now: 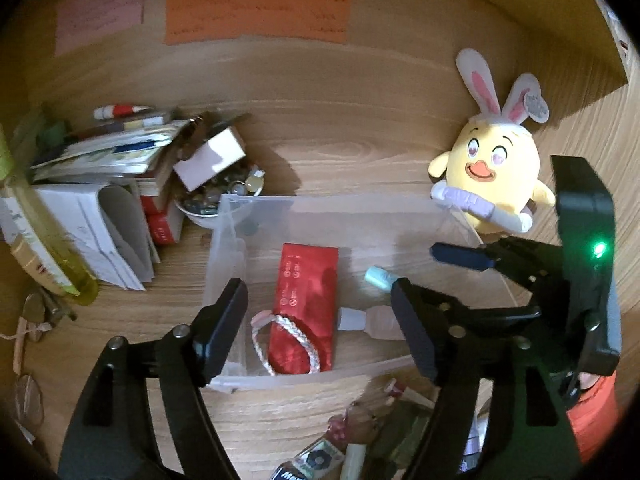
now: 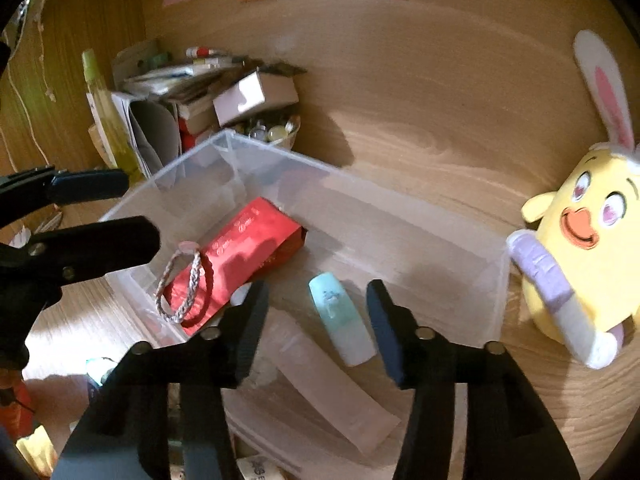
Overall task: Organize objects
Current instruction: 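Open both grippers to drop the bracelet and pink tube in the box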
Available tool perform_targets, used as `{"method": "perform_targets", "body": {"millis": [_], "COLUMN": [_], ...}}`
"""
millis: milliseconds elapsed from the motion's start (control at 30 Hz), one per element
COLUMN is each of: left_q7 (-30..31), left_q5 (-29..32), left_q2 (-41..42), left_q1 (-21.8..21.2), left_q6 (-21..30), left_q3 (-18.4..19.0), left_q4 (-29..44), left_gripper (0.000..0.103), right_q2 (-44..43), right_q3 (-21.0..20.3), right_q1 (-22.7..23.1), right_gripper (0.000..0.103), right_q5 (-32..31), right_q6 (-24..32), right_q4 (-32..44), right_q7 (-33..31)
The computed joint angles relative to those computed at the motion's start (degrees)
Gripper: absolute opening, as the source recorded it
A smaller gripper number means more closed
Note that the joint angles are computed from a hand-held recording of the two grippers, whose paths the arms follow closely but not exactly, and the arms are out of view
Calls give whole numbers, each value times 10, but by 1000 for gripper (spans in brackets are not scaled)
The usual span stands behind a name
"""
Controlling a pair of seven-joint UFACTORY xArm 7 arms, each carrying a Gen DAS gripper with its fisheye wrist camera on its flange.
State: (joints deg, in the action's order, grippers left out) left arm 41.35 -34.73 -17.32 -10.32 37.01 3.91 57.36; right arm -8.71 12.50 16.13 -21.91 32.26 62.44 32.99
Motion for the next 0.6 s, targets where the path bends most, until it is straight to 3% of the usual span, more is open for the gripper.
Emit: {"method": "perform_targets", "body": {"millis": [167,400,600], "left_q7": [1,24,21], "left_q5": [17,13,28], "left_q2": [-26,-75,-113], "left_q1": [2,-14,-18], "left_q6": [-22,-30,-22], "left_q3": [-1,21,30], "left_q4": [-20,-57,-83], "left_gripper": [79,91,95], "right_q2": [-28,-92,-161], "right_q3": [15,33,64], "right_q1": [-8,-12,-30], "right_gripper": [60,72,79], "right_q5": [-45,-46,-56], "right_q6": [14,16,8], "right_q4": [-6,-38,-71], "right_q7": [39,50,74]}}
